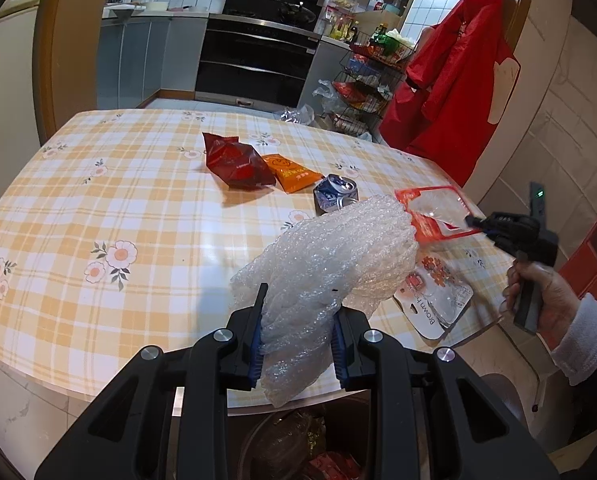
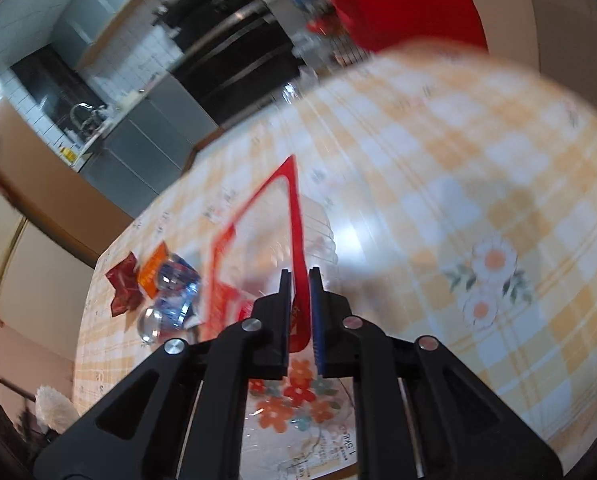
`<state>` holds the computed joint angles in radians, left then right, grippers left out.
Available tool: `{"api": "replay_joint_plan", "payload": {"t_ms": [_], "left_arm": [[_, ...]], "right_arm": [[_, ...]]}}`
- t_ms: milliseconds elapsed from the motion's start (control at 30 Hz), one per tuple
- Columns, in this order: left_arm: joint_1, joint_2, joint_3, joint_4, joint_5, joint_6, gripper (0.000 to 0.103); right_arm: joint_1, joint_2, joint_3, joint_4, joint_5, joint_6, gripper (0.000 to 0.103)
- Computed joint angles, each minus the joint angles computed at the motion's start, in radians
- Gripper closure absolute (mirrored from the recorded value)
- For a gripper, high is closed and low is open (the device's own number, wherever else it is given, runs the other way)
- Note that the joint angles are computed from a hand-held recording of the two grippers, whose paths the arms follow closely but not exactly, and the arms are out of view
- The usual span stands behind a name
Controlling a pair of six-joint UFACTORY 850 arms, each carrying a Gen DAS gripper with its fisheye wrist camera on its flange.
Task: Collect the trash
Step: 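Grasp the red-edged clear plastic tray with the right tool and lift it, then drop the bubble wrap into the bin with the left tool while the right tool drops the tray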
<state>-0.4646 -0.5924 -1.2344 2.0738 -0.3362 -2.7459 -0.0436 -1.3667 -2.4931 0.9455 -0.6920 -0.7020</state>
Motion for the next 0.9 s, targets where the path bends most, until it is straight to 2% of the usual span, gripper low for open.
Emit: {"api": "replay_joint_plan", "payload": {"t_ms": [67, 133, 433, 667, 900], "left_arm": [[-0.002, 0.009, 0.009, 0.005, -0.008, -0.007, 0.077], [-0.007, 0.021, 0.021, 0.012, -0.019, -0.018, 0.077], [-0.048, 0.102, 0.111, 0.008, -0.087, -0.043, 0.077], [-0.098, 0.186, 0.211, -0.024, -0.146, -0.054, 0.076], [-0.157, 0.262, 0.307, -0.042, -0.215, -0.140, 0.076]], "right_arm": [[0.003, 0.085, 0.124, 0.091, 0.042, -0.137, 0.091], [0.005, 0.140, 0.198, 0.153, 0.051, -0.233, 0.091], [0.019, 0.410, 0.567, 0.336, 0.009, -0.608, 0.091], [0.048, 0.626, 0.888, 0.317, 0.019, -0.854, 0.091], [0.072, 0.733, 1.078, 0.215, 0.030, -0.875, 0.091]]}}
